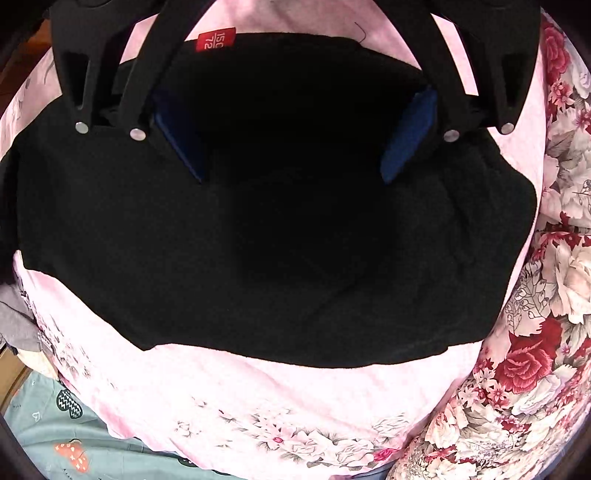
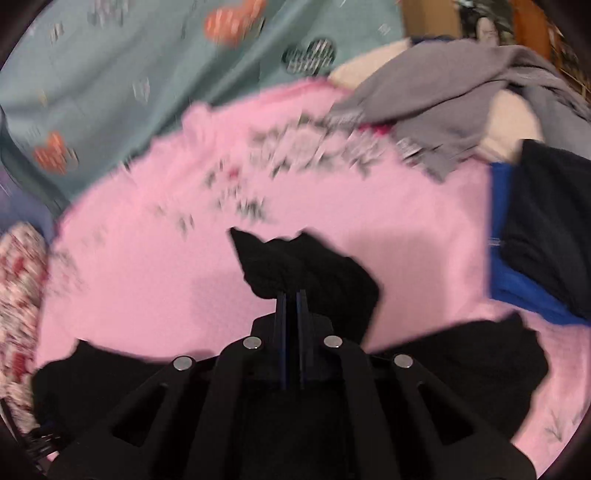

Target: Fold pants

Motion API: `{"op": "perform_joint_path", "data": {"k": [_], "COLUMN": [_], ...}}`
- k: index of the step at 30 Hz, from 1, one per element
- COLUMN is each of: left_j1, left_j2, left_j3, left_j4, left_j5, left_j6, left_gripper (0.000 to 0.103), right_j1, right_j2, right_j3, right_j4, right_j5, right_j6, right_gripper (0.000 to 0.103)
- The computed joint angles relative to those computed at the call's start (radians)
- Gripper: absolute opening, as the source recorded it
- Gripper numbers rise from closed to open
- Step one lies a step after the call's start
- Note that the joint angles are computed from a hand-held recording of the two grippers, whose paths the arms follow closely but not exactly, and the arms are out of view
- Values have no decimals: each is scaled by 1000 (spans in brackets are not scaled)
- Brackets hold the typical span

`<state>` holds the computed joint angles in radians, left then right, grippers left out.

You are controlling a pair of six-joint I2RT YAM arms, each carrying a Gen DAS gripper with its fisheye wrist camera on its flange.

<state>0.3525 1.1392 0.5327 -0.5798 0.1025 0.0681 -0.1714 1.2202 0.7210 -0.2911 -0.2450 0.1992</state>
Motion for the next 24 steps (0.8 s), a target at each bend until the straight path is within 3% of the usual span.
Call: {"op": "perform_joint_path", "data": {"k": [2, 4, 7, 8, 9, 12, 14, 17, 21, 24], "left_j1": [-17, -25, -8, 9, 36, 92, 113, 123, 97, 96], "left_j2": [9, 25, 15, 12, 17, 36, 48, 70, 38, 15], "left_j3": [0, 3, -2, 1, 12, 44, 58, 72, 40, 45], "left_j4": [11, 27, 25, 15, 1, -34, -46, -37, -18, -48], "left_j5": [-13, -18, 0, 17, 43, 100, 126, 137, 105, 97], "left_j6": [-1, 11, 48, 61, 76, 100, 99, 100, 102, 114], "left_gripper": [99, 100, 100, 100, 100, 100, 100, 100, 100, 100], "right_j1": [-211, -384, -588, -617, -621, -654, -639, -649, -599, -525], "right_j2": [-182, -203, -15, 52, 75, 28, -85, -190, 70, 92], "right_j3": [-73, -92, -99, -100, -114, -168, -196, -217, -130, -173], "right_j4": [-80, -153, -169, -168, -150, -117, -107, -47, -28, 96], "right_j5": [-132, -214, -295, -279, -239, -264, -206, -190, -193, -104], "right_j6": [-78, -154, -223, -224, -221, -243, -208, -165, -88, -56], "right_gripper": [5, 5, 6, 9, 10, 14, 36, 37, 38, 38]}}
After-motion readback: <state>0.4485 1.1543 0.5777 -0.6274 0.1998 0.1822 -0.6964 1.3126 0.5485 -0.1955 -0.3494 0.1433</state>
